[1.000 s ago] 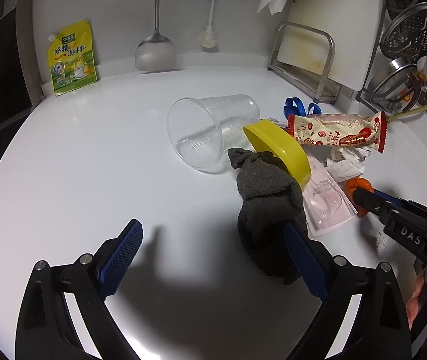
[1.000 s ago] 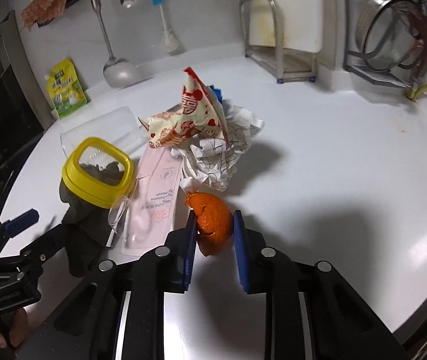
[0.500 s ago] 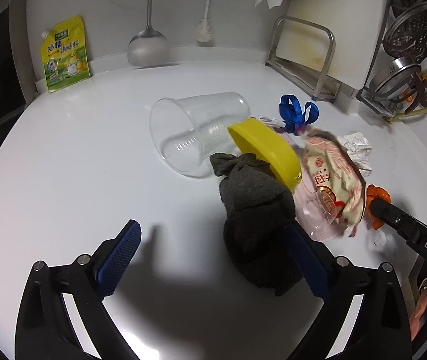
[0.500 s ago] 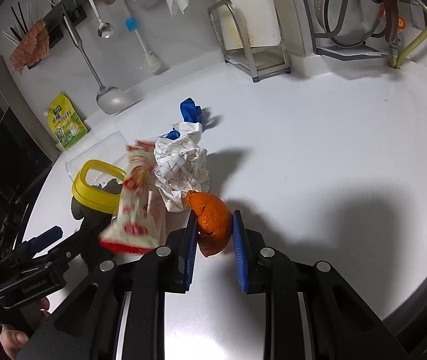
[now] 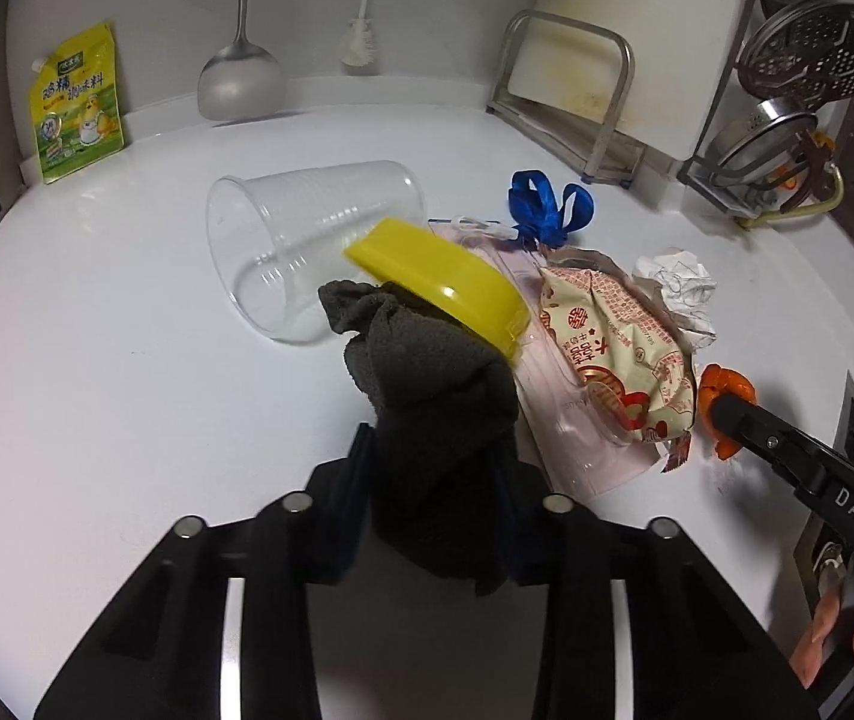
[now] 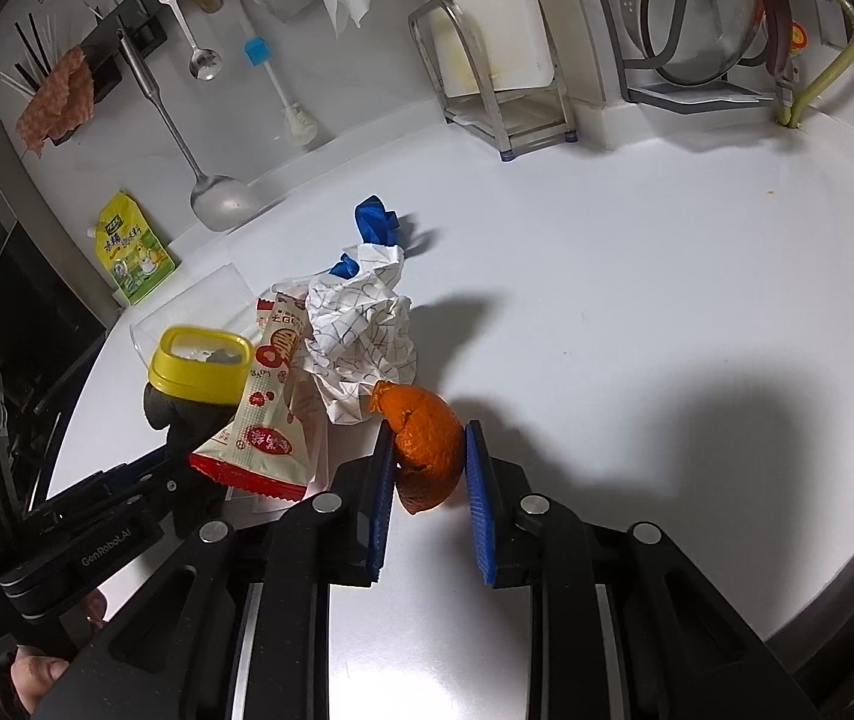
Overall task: Collect trash
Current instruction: 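Grasp the grey cloth with the left tool and lift it off the yellow lid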
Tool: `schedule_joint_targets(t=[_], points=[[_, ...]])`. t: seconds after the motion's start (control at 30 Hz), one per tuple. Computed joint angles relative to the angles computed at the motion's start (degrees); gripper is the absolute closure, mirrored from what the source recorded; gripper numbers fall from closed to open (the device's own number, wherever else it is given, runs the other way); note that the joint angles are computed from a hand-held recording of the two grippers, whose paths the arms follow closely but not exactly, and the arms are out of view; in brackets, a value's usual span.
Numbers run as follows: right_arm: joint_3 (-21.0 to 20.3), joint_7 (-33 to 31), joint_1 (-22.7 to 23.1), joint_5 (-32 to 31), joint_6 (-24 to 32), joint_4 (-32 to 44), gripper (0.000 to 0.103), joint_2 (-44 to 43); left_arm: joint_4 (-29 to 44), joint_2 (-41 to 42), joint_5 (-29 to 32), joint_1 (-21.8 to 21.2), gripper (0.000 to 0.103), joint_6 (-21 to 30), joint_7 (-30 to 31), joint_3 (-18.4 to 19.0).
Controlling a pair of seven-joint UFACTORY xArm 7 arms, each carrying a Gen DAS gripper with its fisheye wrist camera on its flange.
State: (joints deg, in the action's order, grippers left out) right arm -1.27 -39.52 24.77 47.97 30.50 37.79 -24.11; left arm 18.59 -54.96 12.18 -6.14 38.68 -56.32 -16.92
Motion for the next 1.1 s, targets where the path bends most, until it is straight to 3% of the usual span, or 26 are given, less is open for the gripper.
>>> schedule_joint_targets(t=[0.17,0.63,0.77,0.83,0.93,1.1], points=[[0.2,0.3,-0.2,-0.2,-0.4,-0.3,0.081,-0.3,-1.8,-5.0,0.2,-0.7,0.084,2.0,0.4,0.0],[0.9,4.0,0.8,-5.2,-3.8,-3.8,0.081,-3.6,-4.1,-26.8,-0.2,-6.5,0.085,22.0,6.6,-2.5],[-0.5,4.6,2.1,-5.4,-3.8,-5.3,0.081,-5.6,-5.3,-31.1,-4.4,-9.0,0.085,24.2,9.9,3.4],[-0.7,4.9,2.3,-5.9,-4.3,-6.3,0.081,-7.3,-5.2,-33.3,-5.8,-8.5,0.085,27.1,11.5,4.3],[-1.3,5.9,2.6,-6.9,-4.6,-8.0,0.081,-9.9,-3.9,-35.5,-5.6,-7.4,0.085,31.5,13.7,2.1],[-1.7,9.2,2.8,-9.3,-4.5,-10.7,0.081,-14.3,-2.0,-38.7,-5.2,-5.5,0.085,33.9,17.1,1.9]])
